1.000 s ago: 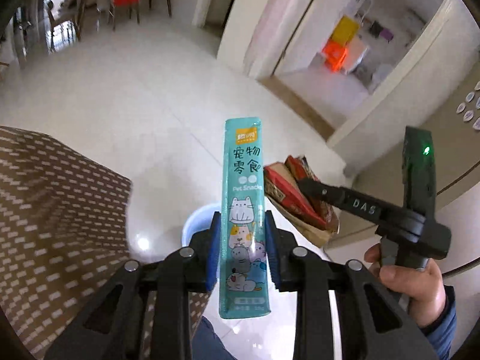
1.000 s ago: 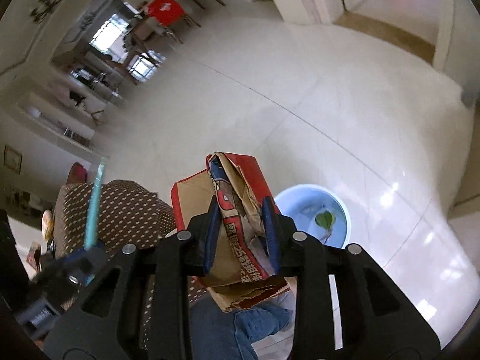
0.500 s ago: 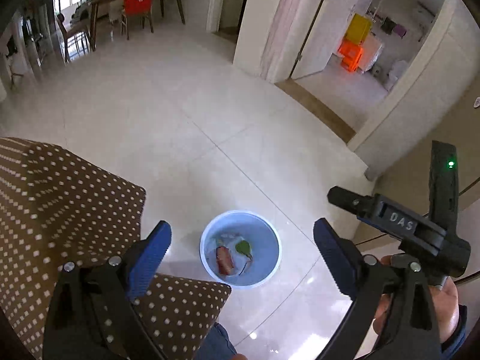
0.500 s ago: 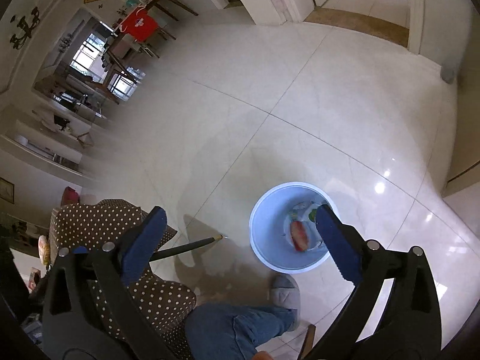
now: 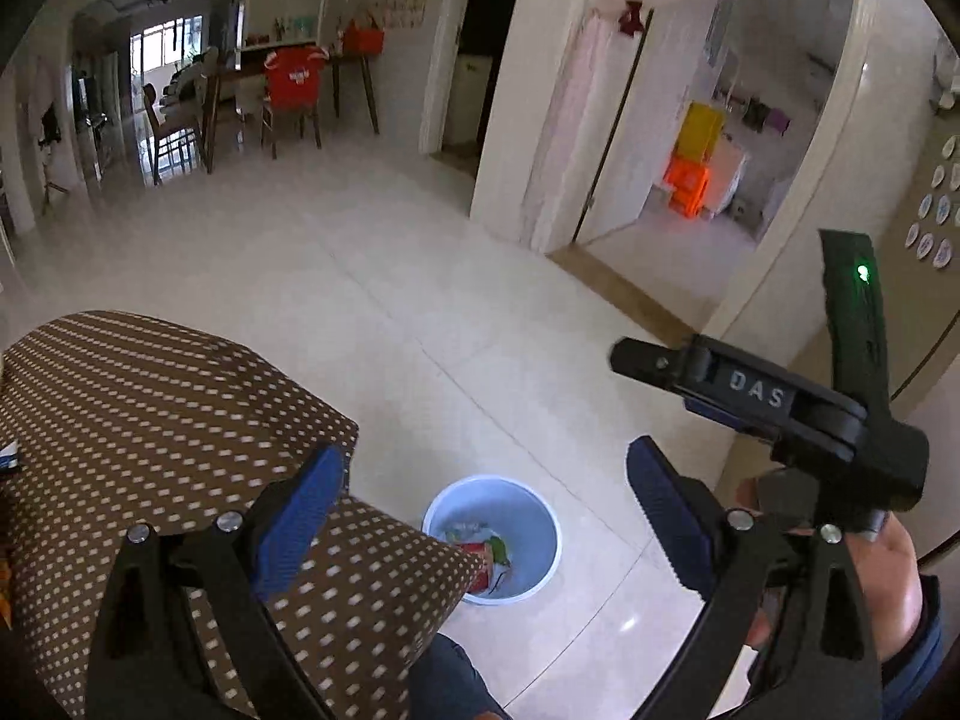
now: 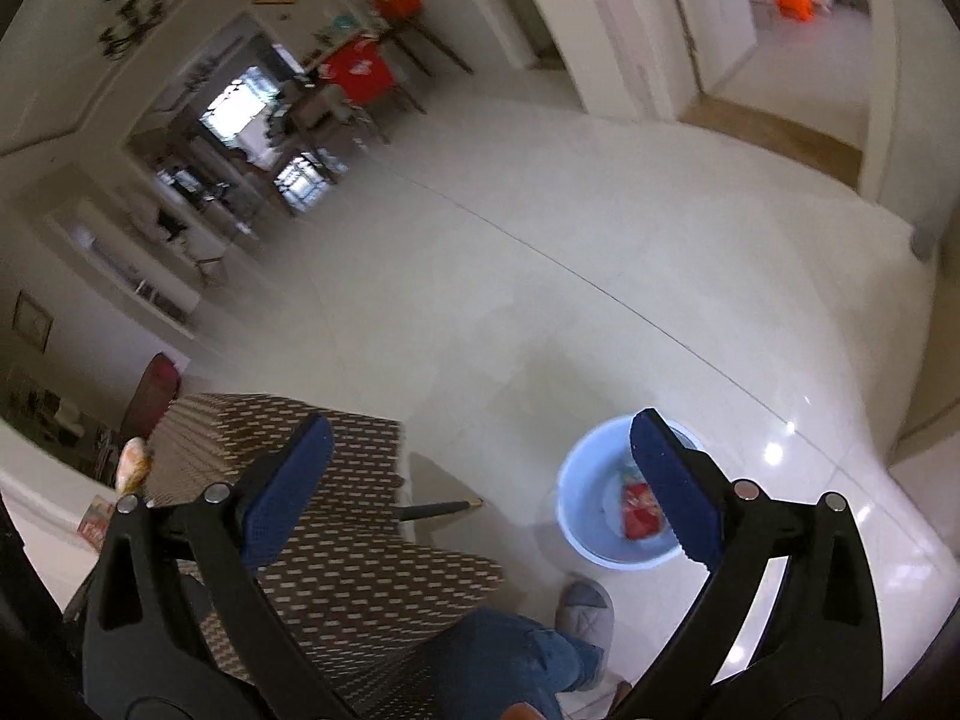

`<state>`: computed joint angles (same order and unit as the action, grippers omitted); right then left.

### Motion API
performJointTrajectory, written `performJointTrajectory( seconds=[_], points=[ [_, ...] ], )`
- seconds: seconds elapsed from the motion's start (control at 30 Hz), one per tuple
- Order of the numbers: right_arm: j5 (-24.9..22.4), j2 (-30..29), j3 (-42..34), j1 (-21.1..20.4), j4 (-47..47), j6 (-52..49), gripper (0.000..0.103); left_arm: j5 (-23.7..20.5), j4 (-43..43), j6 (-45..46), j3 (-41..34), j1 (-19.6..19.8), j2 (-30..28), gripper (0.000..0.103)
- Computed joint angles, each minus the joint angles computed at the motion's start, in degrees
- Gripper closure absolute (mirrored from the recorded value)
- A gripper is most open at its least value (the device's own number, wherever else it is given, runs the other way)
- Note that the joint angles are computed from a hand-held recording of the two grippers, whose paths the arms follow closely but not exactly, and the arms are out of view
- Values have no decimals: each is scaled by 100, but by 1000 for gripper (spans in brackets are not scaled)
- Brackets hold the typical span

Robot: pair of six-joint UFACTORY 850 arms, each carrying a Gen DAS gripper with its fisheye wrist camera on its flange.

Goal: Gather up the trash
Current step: 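Move both open tools back to the table, right toward the red magazine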

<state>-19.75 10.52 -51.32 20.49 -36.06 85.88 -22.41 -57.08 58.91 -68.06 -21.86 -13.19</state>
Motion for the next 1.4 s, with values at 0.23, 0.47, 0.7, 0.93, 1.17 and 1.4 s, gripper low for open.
performJointTrajectory(
  seconds=[0.23,0.47,0.7,0.93,1.17,1.4],
  points=[
    [-148,-332,-737,731,-621,142,6,135,-681,755,538,543,860,9],
    [-90,-1091,-1743,1365,-624,-496,6,346,-1441,1598,1097,1278,1599,9],
    [68,-2123,-2874,1847,438,-2147,6,517,-2109,2223,1501,2241,1978,9],
    [-248,-3609,-4648,2312,2294,-4662,6,465,-2275,2433,1697,3305,2047,9],
    [-929,-4925,-6395,2519,3063,-5882,19,458,-2238,2390,1806,3926,1968,9],
    [-1680,-5829,-7534,2598,3091,-6162,72,382,-2056,2281,1818,4276,1847,9]
  ],
)
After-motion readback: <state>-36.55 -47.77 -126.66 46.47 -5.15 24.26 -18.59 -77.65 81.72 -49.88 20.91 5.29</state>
